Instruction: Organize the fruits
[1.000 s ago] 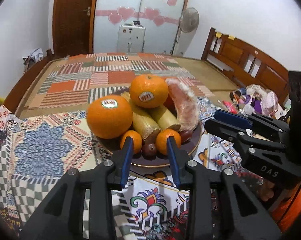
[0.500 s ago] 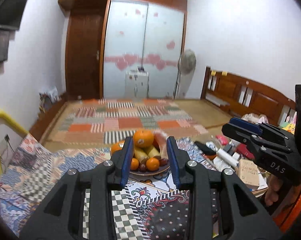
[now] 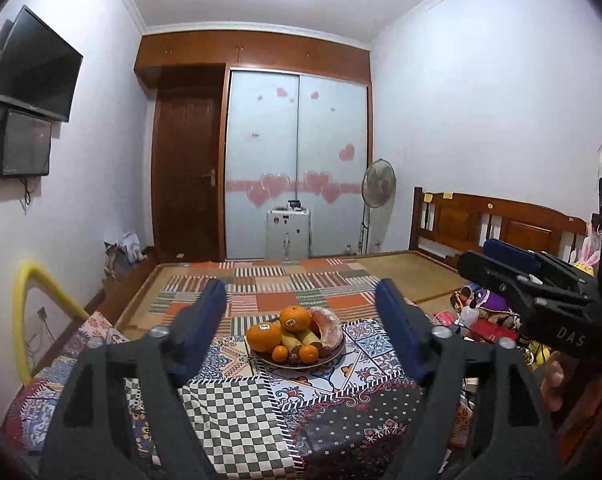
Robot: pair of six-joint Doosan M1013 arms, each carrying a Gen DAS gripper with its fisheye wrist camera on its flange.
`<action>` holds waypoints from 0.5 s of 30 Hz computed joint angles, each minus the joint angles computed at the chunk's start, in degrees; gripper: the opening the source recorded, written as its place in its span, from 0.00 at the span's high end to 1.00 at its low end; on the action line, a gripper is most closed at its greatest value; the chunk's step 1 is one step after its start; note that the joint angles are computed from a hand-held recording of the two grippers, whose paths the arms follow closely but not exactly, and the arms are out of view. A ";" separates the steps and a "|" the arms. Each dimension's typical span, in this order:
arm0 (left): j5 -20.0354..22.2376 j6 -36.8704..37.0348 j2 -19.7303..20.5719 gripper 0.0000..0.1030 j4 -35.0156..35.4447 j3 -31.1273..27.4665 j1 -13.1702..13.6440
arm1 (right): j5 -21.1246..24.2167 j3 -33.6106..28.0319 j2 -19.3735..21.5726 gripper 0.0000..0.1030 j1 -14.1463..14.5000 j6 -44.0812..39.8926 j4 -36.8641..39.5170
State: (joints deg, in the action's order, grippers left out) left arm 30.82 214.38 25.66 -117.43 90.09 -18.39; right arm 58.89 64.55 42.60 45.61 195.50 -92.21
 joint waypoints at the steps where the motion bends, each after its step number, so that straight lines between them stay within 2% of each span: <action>1: -0.05 0.75 -0.23 0.17 -0.69 0.28 0.03 | 0.15 -0.03 0.01 0.34 0.01 -0.01 -0.06; 3: 0.00 2.90 -0.55 0.16 -2.86 0.78 0.03 | 0.65 -0.28 0.24 0.24 0.04 0.16 -0.30; 9: 0.20 6.22 -1.10 0.03 -6.44 2.03 0.06 | 3.28 -0.45 0.61 0.07 0.85 0.60 -0.81; 11: 0.15 6.75 -1.11 0.00 -7.30 2.21 0.06 | 4.28 -0.29 0.70 0.04 1.14 1.02 -1.20; 15: -0.05 6.63 -1.08 0.00 -7.64 2.42 0.13 | 5.27 0.04 0.64 0.00 1.31 1.39 -1.46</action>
